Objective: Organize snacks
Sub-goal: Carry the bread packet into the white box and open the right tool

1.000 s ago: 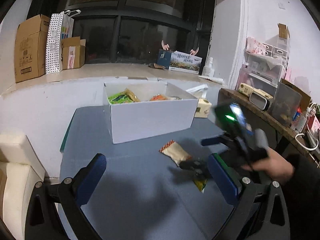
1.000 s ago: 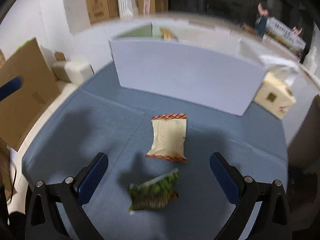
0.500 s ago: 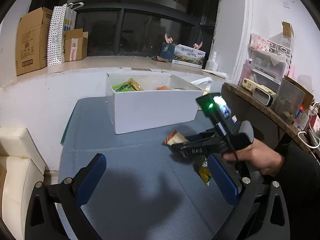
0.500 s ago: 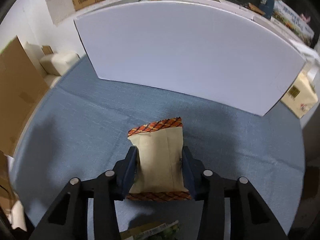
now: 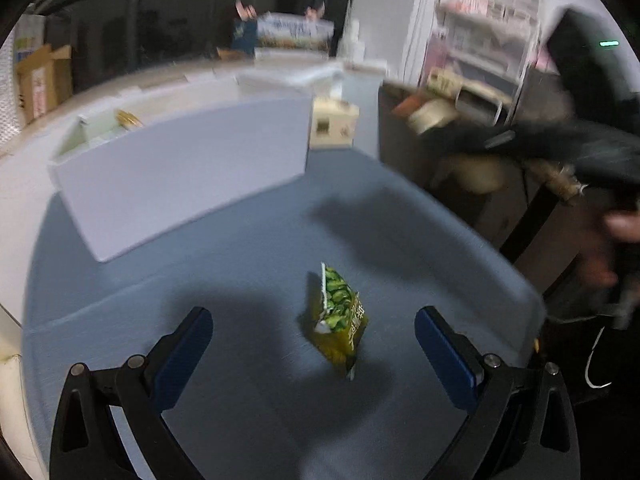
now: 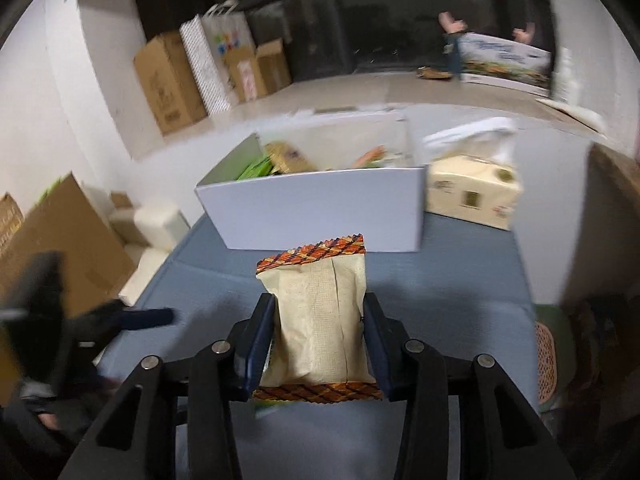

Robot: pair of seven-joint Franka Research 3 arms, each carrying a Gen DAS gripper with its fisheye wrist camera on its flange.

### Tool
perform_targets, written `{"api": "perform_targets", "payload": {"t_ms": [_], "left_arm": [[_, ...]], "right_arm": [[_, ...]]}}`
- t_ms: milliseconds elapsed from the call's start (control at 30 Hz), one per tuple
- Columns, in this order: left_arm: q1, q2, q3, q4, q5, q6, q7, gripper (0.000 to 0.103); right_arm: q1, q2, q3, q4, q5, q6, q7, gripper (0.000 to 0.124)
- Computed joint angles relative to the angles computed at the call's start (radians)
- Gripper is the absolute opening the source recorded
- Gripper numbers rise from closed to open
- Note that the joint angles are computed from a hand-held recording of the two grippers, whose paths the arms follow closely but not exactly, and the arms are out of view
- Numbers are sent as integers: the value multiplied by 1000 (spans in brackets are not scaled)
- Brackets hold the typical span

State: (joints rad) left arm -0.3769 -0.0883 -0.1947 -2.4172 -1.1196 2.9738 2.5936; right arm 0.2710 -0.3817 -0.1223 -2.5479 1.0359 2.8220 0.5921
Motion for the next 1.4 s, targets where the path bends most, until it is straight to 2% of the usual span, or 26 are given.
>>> {"api": "perform_targets", "payload": {"t_ms": [67,233,267,300,333,400,467,567,667,700,800,867,967,1033,1100,1233,1267,1300,1333,1367,1400], "left_arm": [[12,56,-12,34,102,-15,-93,103],[50,136,-59,84,240,-36,-206,101],[61,145,-69,91,261,-46,-218,85],[70,150,-77,92,285,-50,-233,41],[75,148,-89,82,291,-16,-235,42],[98,132,-111,84,192,-46,-142,41],[96,104,-115,68,112,-27,-62,41],[74,49,-87,53,-22,-31,51,40],[45,-33,-30,42,-220,-26,207,40],[42,-52,-13,43,-252,-32,229,40],[54,-76,26,91,-310,-28,275,40],[75,-43,41,160,-285,-17,264,40],[125,26,62,279,-240,-58,233,40],[161,122,51,391,-90,-36,123,40],[189,215,47,500,29,-55,20,40],[214,342,47,647,208,-86,-140,41],[207,375,52,678,252,-61,-187,42],[193,393,69,692,314,-52,-250,54],[180,407,92,706,374,-59,-323,69],[181,415,95,710,398,-63,-363,103],[208,424,72,722,380,-80,-362,103]], "right_arm": [[-13,-25,-19,-18,12,-8,-6,47],[-40,-78,-50,-75,24,-27,-10,47],[-42,-77,-56,-77,30,-33,-11,47],[-44,-73,-57,-79,35,-37,-9,47],[-38,-58,-58,-75,51,-33,-17,47],[-42,-53,-57,-76,60,-43,-27,47],[-46,-53,-51,-80,67,-44,-35,47],[-45,-52,-49,-78,88,-55,-53,47],[-36,-40,-32,-67,108,-44,-67,47],[-30,-34,-35,-58,123,-53,-79,47],[-14,3,-22,-3,172,-50,-111,47],[-6,45,-19,62,206,-68,-140,47],[-10,146,7,208,252,-72,-168,47],[-24,236,25,326,269,-96,-147,47],[-47,345,49,460,248,-113,-85,47],[-92,528,97,685,121,-126,75,48],[-103,575,102,746,79,-148,127,52],[-109,618,104,800,34,-152,198,54],[-117,651,106,839,7,-150,251,72],[-122,674,107,864,-22,-143,300,103],[-125,696,109,886,-44,-122,348,103]]}}
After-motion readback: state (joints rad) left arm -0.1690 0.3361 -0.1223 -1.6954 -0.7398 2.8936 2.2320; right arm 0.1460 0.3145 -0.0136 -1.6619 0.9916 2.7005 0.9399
